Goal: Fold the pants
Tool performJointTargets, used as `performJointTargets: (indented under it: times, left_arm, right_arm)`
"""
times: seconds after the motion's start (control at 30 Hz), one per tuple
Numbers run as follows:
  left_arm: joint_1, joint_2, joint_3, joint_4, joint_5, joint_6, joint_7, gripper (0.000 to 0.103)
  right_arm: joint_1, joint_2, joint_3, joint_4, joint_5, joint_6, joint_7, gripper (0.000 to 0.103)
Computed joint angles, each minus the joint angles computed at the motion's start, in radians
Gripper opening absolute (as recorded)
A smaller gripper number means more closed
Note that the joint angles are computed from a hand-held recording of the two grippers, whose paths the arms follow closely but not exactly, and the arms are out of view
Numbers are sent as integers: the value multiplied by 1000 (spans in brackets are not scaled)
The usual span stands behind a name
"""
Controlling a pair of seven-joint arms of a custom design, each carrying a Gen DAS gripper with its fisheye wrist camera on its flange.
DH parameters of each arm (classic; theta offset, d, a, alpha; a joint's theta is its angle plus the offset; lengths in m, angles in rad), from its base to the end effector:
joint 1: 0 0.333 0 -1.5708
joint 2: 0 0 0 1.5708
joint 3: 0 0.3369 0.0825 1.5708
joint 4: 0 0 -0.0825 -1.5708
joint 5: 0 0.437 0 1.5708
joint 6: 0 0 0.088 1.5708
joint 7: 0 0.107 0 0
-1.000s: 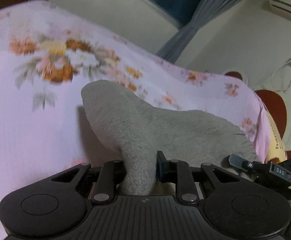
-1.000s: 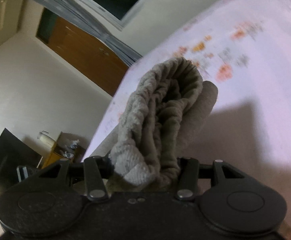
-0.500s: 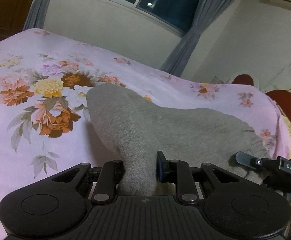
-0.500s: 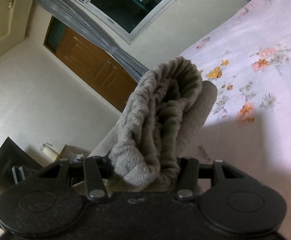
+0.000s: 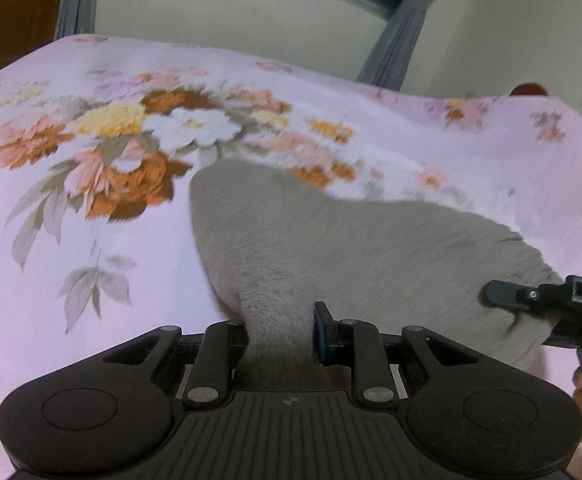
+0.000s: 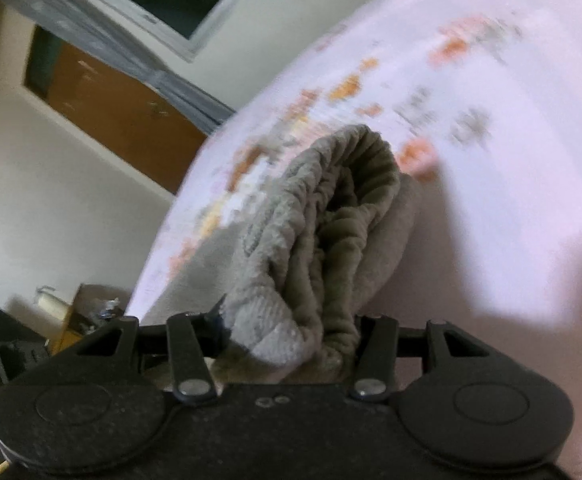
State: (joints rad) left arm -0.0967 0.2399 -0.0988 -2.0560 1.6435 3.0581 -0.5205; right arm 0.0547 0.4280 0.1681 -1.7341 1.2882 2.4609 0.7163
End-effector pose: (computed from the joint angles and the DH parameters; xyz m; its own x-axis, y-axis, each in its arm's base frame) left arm 0.5969 -0.1965 0.3352 0.1641 -0.9405 0.2976 -0.6411 -0.3309 -0.6924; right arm 0.7234 0.1498 0.3570 0.2785 -0.6556 -0.7019 -0.8705 0.1366 -0.4729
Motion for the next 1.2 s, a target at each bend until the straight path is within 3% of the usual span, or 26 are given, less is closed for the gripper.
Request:
performJointTargets:
  times: [0.2, 0.23, 0.3, 0.43, 0.5, 0.57, 0.7, 0.77, 0.87, 0.9, 0.97, 1.03, 1.1, 1.2]
  left_arm:
    - [-10, 9, 8, -33, -62, -29, 17, 54]
    - [-15, 3, 6, -44, -109, -52, 52, 65]
    - [-29, -18, 6, -66, -200, -105, 130, 71]
    - [-59, -87, 6, -111, -267, -221, 184, 71]
    - [-70, -130, -3, -131, -237, -281, 149, 71]
    - [-66, -159, -14, -140, -176, -282, 99, 71]
    - [-61, -151, -43, -111, -179, -252, 162, 71]
    - [-68, -121, -54, -94, -248, -255, 247, 71]
    - [-90, -79, -56, -86, -338, -282, 339, 71]
    - [-99, -72, -53, -90, -348, -288, 351, 71]
    - [-122, -67, -37, -95, -268, -290, 279, 71]
    - [-129, -68, -39, -94, -276, -305, 282, 71]
    - [-133, -68, -40, -92, -295, -314, 294, 71]
    - [-140, -71, -40, -94, -296, -326, 290, 71]
  right_arm:
    - [27, -22, -11, -56, -50, 90, 15, 68]
    - [32, -31, -13, -62, -59, 111, 24, 69]
    - [41, -54, -16, -82, -69, 158, 42, 75]
    - [63, -114, -23, -127, -108, 268, 31, 83]
    - [76, -144, -25, -145, -139, 318, 14, 83]
    - [89, -176, -13, -167, -137, 375, -36, 83]
    - [128, -200, 17, -181, -123, 486, -174, 70]
    - [151, -197, 22, -186, -154, 521, -203, 63]
    - [213, -177, -23, -217, -358, 542, -65, 50]
    - [216, -167, -25, -230, -398, 557, -46, 50]
    - [233, -150, -44, -260, -495, 595, -1, 50]
    - [188, -135, 7, -260, -487, 624, -27, 50]
    - [190, -137, -1, -258, -543, 611, 31, 51]
    - [145, -142, 50, -276, -543, 632, 22, 51]
